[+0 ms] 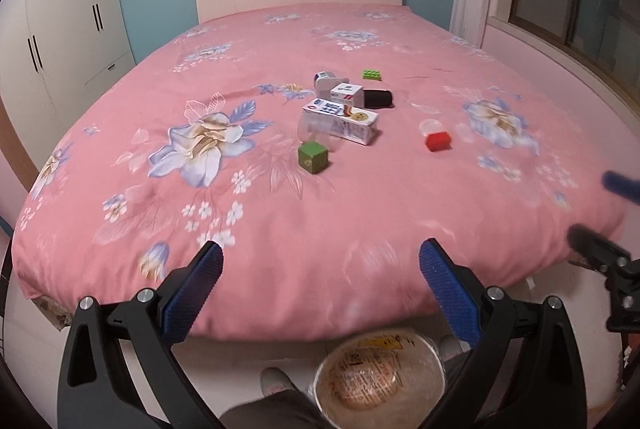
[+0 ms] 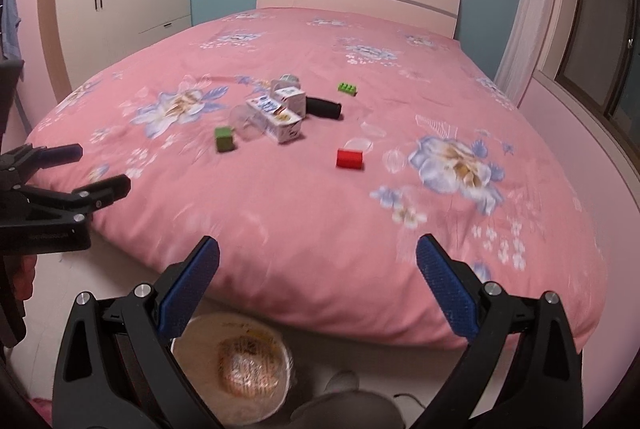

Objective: Collect trash
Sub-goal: 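Grasp the green cube with the left tool while the right tool grasps the red block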

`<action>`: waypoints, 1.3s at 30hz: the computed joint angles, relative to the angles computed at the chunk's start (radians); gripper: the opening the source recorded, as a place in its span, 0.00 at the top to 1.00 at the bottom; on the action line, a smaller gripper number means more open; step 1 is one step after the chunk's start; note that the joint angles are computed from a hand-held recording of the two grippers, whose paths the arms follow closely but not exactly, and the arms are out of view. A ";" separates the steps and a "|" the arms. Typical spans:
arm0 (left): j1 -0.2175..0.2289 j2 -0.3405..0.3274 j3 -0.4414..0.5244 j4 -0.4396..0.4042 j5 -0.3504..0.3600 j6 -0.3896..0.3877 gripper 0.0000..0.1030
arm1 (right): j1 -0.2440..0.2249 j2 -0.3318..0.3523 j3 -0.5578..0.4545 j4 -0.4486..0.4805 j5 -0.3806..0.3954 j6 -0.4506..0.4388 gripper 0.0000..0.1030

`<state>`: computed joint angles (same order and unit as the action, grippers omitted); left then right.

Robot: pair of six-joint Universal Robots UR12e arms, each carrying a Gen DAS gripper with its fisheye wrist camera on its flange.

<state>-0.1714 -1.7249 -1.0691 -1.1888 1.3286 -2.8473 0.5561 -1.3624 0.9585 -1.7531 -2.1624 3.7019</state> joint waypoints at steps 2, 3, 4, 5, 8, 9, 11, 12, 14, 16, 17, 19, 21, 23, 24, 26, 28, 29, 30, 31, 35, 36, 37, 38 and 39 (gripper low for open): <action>-0.008 -0.040 0.044 -0.013 0.010 -0.011 0.03 | -0.021 0.016 -0.017 -0.001 0.000 -0.015 0.07; -0.011 -0.056 0.064 -0.020 0.013 -0.016 0.03 | -0.031 0.022 -0.023 -0.004 0.002 -0.022 0.07; -0.015 -0.076 0.087 -0.030 0.019 -0.024 0.03 | -0.042 0.030 -0.031 -0.003 0.006 -0.027 0.07; -0.018 -0.095 0.109 -0.041 0.020 -0.033 0.03 | -0.054 0.037 -0.038 -0.003 0.013 -0.033 0.07; -0.025 -0.146 0.167 -0.067 0.028 -0.054 0.03 | -0.086 0.057 -0.053 -0.002 0.035 -0.044 0.07; -0.029 -0.166 0.189 -0.078 0.034 -0.063 0.03 | -0.096 0.064 -0.059 -0.001 0.044 -0.047 0.07; -0.035 -0.195 0.221 -0.091 0.040 -0.074 0.03 | -0.116 0.076 -0.065 -0.007 0.063 -0.056 0.07; -0.039 -0.209 0.235 -0.095 0.044 -0.080 0.03 | -0.125 0.084 -0.071 -0.007 0.069 -0.062 0.07; -0.045 -0.235 0.263 -0.109 0.046 -0.091 0.03 | -0.141 0.098 -0.078 -0.008 0.082 -0.072 0.07; -0.050 -0.261 0.292 -0.125 0.049 -0.098 0.03 | -0.156 0.113 -0.085 -0.007 0.100 -0.084 0.07; -0.054 -0.275 0.306 -0.131 0.053 -0.102 0.03 | -0.162 0.120 -0.090 -0.003 0.107 -0.085 0.07; -0.059 -0.300 0.332 -0.142 0.061 -0.111 0.03 | -0.176 0.131 -0.093 0.001 0.131 -0.087 0.07; -0.063 -0.325 0.361 -0.158 0.067 -0.123 0.03 | -0.190 0.139 -0.092 -0.003 0.161 -0.089 0.07; -0.068 -0.352 0.391 -0.175 0.070 -0.134 0.06 | -0.202 0.153 -0.096 0.004 0.177 -0.090 0.07; -0.070 -0.364 0.405 -0.184 0.070 -0.136 0.09 | -0.210 0.160 -0.099 0.011 0.187 -0.090 0.07; -0.073 -0.385 0.433 -0.207 0.067 -0.133 0.22 | -0.224 0.168 -0.098 0.020 0.208 -0.080 0.07; -0.076 -0.405 0.456 -0.227 0.063 -0.133 0.24 | -0.241 0.168 -0.082 0.000 0.244 -0.071 0.07; -0.076 -0.407 0.456 -0.227 0.059 -0.133 0.27 | -0.246 0.170 -0.078 -0.007 0.249 -0.069 0.07; -0.077 -0.411 0.459 -0.228 0.056 -0.131 0.30 | -0.250 0.174 -0.078 -0.004 0.246 -0.068 0.07; -0.078 -0.417 0.466 -0.235 0.053 -0.125 0.36 | -0.254 0.177 -0.079 -0.001 0.249 -0.068 0.07; -0.080 -0.429 0.476 -0.238 0.047 -0.120 0.46 | -0.282 0.183 -0.075 0.007 0.339 -0.063 0.27; -0.079 -0.434 0.485 -0.245 0.042 -0.123 0.47 | -0.283 0.183 -0.071 -0.004 0.341 -0.066 0.28; -0.078 -0.435 0.486 -0.246 0.038 -0.125 0.49 | -0.283 0.182 -0.068 -0.010 0.341 -0.067 0.30; -0.077 -0.437 0.489 -0.245 0.036 -0.128 0.55 | -0.283 0.184 -0.070 -0.010 0.340 -0.071 0.35; -0.077 -0.438 0.491 -0.244 0.035 -0.128 0.59 | -0.283 0.186 -0.073 -0.011 0.342 -0.080 0.38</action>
<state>-0.2486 -2.1630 -0.5786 -1.4329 1.3633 -2.9750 0.2729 -1.1762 0.8854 -1.7646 -1.8207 3.6215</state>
